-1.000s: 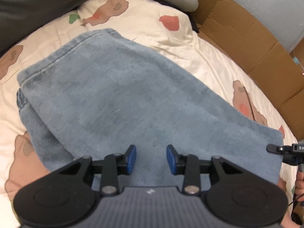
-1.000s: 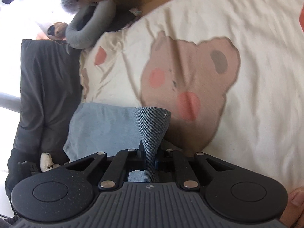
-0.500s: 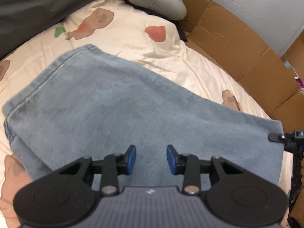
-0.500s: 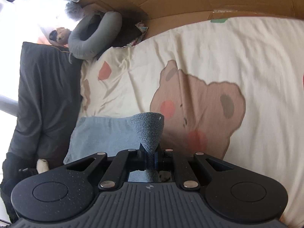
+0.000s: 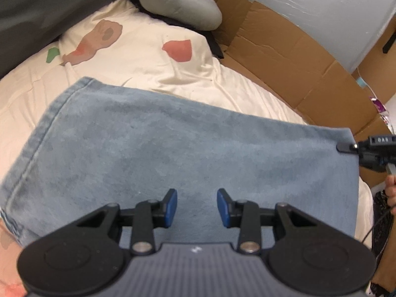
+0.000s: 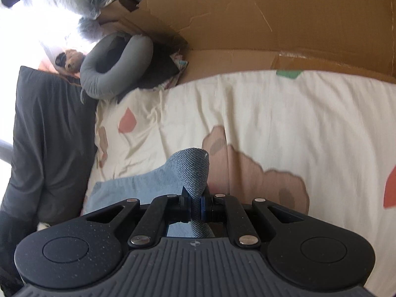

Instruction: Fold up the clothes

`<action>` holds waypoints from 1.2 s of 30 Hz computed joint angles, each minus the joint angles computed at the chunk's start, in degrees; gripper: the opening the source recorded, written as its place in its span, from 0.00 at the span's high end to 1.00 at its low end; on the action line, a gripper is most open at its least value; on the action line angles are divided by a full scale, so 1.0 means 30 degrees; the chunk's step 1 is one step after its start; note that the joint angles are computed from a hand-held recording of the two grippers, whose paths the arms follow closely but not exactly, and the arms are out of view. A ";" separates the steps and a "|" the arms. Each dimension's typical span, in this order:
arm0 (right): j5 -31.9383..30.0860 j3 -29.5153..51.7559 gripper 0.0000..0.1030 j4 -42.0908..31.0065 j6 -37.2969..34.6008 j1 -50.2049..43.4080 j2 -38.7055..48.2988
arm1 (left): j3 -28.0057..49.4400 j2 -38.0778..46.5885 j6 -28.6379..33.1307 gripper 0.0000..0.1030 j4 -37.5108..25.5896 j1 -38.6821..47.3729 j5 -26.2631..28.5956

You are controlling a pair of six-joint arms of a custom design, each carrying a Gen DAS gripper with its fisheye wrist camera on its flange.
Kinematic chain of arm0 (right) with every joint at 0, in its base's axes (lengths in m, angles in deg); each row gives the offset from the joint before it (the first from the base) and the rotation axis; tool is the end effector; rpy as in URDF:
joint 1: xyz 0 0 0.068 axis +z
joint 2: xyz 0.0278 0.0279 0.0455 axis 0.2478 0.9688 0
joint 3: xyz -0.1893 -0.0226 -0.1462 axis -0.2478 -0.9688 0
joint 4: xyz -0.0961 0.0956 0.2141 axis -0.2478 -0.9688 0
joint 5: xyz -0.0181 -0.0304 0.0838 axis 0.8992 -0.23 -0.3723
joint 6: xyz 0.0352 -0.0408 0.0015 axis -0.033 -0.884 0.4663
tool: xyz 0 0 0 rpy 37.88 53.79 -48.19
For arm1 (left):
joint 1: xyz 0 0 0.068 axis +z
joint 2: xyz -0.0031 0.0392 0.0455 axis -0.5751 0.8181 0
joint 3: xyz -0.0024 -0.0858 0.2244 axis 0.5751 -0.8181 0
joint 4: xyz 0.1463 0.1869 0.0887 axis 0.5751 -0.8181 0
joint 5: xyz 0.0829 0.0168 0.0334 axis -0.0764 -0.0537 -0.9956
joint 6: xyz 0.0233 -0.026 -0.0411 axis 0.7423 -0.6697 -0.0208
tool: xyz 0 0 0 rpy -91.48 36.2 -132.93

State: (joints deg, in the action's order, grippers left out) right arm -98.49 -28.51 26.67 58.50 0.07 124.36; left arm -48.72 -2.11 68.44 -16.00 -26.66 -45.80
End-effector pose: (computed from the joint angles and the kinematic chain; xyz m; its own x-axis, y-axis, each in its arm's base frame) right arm 0.2527 -0.0414 0.1190 -0.8225 0.4529 -0.3441 0.1269 0.7359 0.6651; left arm 0.2205 0.0139 0.1349 -0.8394 0.1690 -0.5165 0.3750 0.8680 -0.3254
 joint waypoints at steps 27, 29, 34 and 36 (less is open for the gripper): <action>-0.1367 0.4473 0.82 -0.0676 -0.2908 -0.4213 0.8186 | -0.0449 0.0349 0.0200 0.60 0.1103 -0.0659 -0.1352; -0.1869 0.4139 0.80 -0.0993 -0.3427 -0.4787 0.8249 | -0.0526 0.0165 0.0039 0.59 0.1043 -0.0712 -0.1396; -0.2445 0.3212 0.80 -0.2113 -0.5183 -0.5783 0.8118 | -0.0672 -0.0112 -0.0237 0.58 0.0975 -0.0935 -0.1481; -0.2552 0.2834 0.80 -0.2614 -0.5968 -0.6229 0.8040 | -0.0712 -0.0197 -0.0280 0.58 0.0925 -0.1025 -0.1489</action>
